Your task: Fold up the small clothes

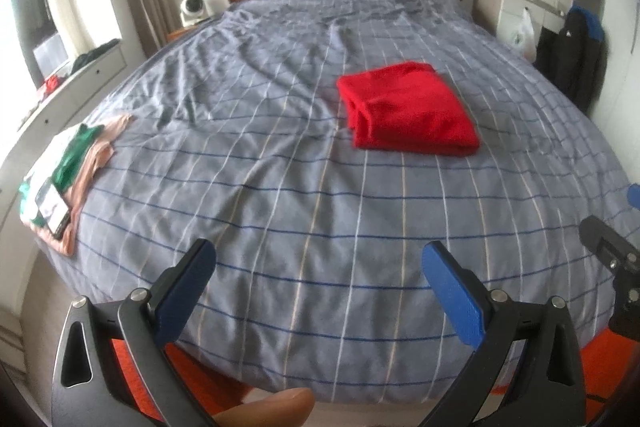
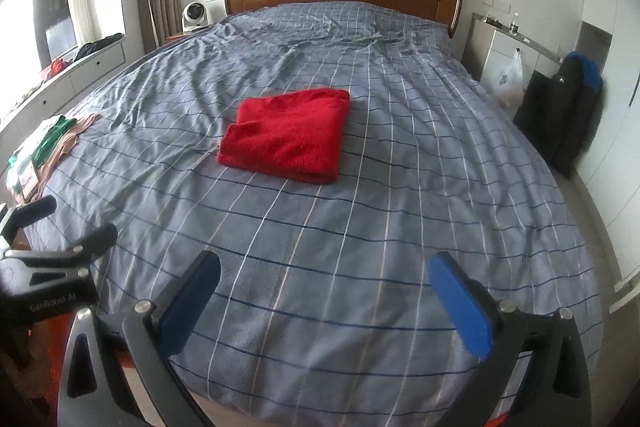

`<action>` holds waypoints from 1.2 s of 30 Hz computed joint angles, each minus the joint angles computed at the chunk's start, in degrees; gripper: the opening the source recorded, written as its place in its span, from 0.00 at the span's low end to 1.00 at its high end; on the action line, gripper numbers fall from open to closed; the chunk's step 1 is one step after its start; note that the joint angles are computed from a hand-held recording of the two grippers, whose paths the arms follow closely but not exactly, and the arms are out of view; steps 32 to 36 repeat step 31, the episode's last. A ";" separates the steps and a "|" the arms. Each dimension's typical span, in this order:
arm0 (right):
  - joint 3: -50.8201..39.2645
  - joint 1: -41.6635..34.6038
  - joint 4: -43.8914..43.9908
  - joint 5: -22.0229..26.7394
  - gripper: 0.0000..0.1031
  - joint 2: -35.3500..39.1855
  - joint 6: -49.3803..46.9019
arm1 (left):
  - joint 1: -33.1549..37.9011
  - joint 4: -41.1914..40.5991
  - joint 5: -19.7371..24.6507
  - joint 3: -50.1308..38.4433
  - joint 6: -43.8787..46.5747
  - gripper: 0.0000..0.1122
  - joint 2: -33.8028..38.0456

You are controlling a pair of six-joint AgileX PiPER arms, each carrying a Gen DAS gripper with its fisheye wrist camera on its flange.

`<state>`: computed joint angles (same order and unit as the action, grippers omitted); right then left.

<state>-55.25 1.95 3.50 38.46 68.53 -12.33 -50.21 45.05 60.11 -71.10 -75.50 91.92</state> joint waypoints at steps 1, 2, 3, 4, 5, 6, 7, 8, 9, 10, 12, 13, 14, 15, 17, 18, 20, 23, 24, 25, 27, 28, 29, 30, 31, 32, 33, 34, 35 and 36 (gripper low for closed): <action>0.21 -0.04 -0.22 -0.17 1.00 -0.12 0.00 | -0.33 0.78 -0.12 0.32 -0.69 0.92 -0.17; 0.52 0.20 -1.13 -0.49 1.00 -0.32 0.74 | -0.71 1.60 -0.42 0.77 -1.31 0.92 -0.45; 0.65 0.27 -1.57 -0.67 1.00 -0.42 1.07 | -1.05 2.21 -0.47 0.98 -1.65 0.92 -0.61; 0.71 0.18 -1.47 -0.65 1.00 -0.45 1.02 | -1.56 2.88 -0.03 0.86 -1.78 0.92 -0.54; 0.65 -0.04 -0.84 -0.47 1.00 -0.47 0.58 | -2.14 3.34 1.11 0.23 -1.31 0.92 -0.12; 0.60 -0.39 -0.21 -0.25 1.00 -0.55 0.07 | -2.51 3.39 2.21 -0.70 -0.58 0.92 0.41; 0.37 -0.72 0.50 0.25 0.99 -0.65 -0.51 | -2.91 3.22 3.58 -1.84 0.26 0.92 1.01; 0.06 -1.15 1.63 0.96 0.99 -0.85 -1.57 | -3.08 2.86 4.35 -2.64 0.93 0.92 1.27; -0.23 -1.54 2.58 1.57 1.00 -1.09 -2.45 | -3.30 2.69 4.53 -3.04 1.19 0.92 1.28; -0.65 -2.18 4.04 2.49 0.99 -1.56 -3.88 | -3.39 2.46 4.23 -3.11 1.51 0.92 0.91; -1.40 -2.31 4.65 3.82 1.00 -2.25 -4.70 | -3.52 1.75 3.94 -3.38 2.17 0.92 0.29; -1.75 -2.24 4.57 4.15 1.00 -2.46 -4.86 | -3.59 1.57 4.17 -3.57 2.30 0.92 0.16; -1.90 -2.05 4.24 4.31 1.00 -2.69 -4.77 | -3.62 1.35 4.54 -3.83 2.51 0.92 0.11; -2.07 -1.56 3.50 4.43 1.00 -2.84 -4.23 | -3.57 1.32 4.39 -3.76 2.50 0.92 0.12; -2.03 -1.02 2.74 4.18 1.00 -2.82 -3.57 | -3.64 1.34 4.74 -3.94 2.54 0.92 0.30; -1.95 -0.70 2.20 4.01 1.00 -2.73 -3.03 | -3.65 1.29 4.86 -3.94 2.58 0.92 0.31; -1.75 -0.35 1.60 3.78 1.00 -2.29 -2.30 | -3.65 1.20 5.10 -3.79 2.37 0.92 0.10; -1.61 0.06 0.88 3.68 1.00 -1.57 -1.50 | -3.47 0.99 4.33 -2.61 1.07 0.92 -0.82; -1.50 0.03 0.92 3.62 1.00 -1.58 -1.56 | -3.27 0.99 4.02 -2.19 0.81 0.92 -0.98; -1.48 0.15 0.85 3.53 1.00 -1.49 -1.48 | -3.31 1.00 4.07 -2.15 0.66 0.92 -1.00; -1.52 0.26 0.96 3.39 1.00 -1.36 -1.47 | -3.24 1.16 4.09 -2.05 0.59 0.92 -0.91; -1.32 0.16 1.15 3.27 1.00 -1.44 -1.57 | -3.36 1.44 4.22 -2.00 0.44 0.92 -0.84; -1.22 0.13 1.37 3.16 1.00 -1.39 -1.74 | -3.53 1.72 4.26 -1.95 0.42 0.92 -0.78; -1.14 0.16 1.51 3.06 1.00 -1.33 -1.84 | -3.62 2.09 4.44 -2.03 0.46 0.92 -0.50; -1.05 0.05 1.81 2.93 1.00 -1.20 -2.12 | -3.75 2.33 4.56 -2.10 0.46 0.92 -0.36; -1.05 0.05 1.81 2.93 1.00 -1.20 -2.12 | -3.75 2.33 4.56 -2.10 0.46 0.92 -0.36; -1.05 0.05 1.81 2.93 1.00 -1.20 -2.12 | -3.75 2.33 4.56 -2.10 0.46 0.92 -0.36; -1.05 0.05 1.81 2.93 1.00 -1.20 -2.12 | -3.75 2.33 4.56 -2.10 0.46 0.92 -0.36; -1.05 0.05 1.81 2.93 1.00 -1.20 -2.12 | -3.75 2.33 4.56 -2.10 0.46 0.92 -0.36; -1.05 0.05 1.81 2.93 1.00 -1.20 -2.12 | -3.75 2.33 4.56 -2.10 0.46 0.92 -0.36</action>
